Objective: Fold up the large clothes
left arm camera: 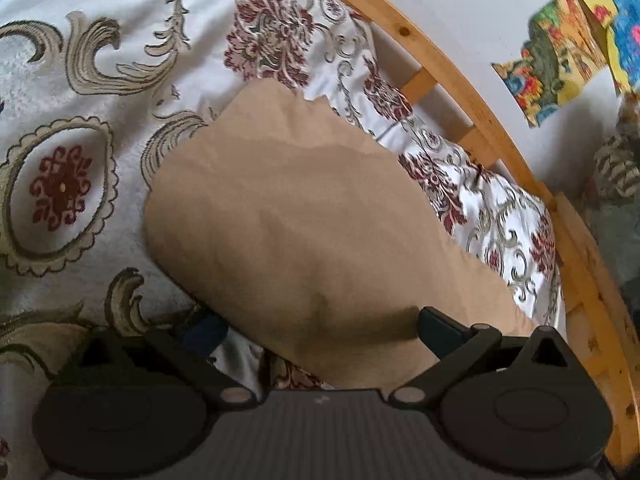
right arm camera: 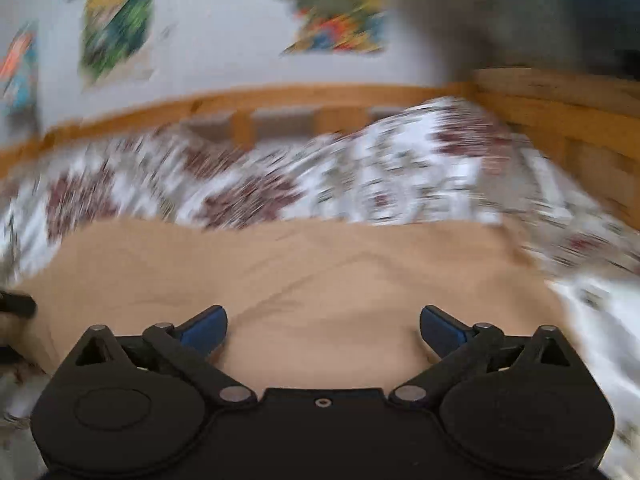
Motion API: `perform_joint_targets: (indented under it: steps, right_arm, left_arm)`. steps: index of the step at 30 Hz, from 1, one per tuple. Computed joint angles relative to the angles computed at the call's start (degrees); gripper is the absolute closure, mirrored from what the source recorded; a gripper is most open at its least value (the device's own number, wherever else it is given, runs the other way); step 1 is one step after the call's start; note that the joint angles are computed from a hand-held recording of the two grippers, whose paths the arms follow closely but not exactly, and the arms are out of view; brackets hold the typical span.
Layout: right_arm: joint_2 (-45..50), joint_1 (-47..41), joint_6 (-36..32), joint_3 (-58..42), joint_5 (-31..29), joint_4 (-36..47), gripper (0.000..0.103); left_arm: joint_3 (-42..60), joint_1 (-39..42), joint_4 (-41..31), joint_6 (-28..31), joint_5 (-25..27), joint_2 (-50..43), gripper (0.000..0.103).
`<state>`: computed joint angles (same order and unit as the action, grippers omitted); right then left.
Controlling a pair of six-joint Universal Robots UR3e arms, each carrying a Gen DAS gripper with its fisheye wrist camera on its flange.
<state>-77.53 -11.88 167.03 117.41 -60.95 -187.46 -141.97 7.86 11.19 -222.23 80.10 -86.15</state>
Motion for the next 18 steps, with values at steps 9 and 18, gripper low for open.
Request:
perform_joint_targets:
  steps: [9,18]
  right_arm:
    - [-10.87,-19.13,10.64,3.81,8.48,26.32,0.016]
    - [-3.52,-16.93,23.83,-9.13,11.43,35.85,0.047]
  left_arm:
    - [-0.11,0.82,1.29,-1.65,-0.66,-0.8,0.001]
    - [-0.35,0.99,2.75,-1.93,-0.86,-1.65,0.001]
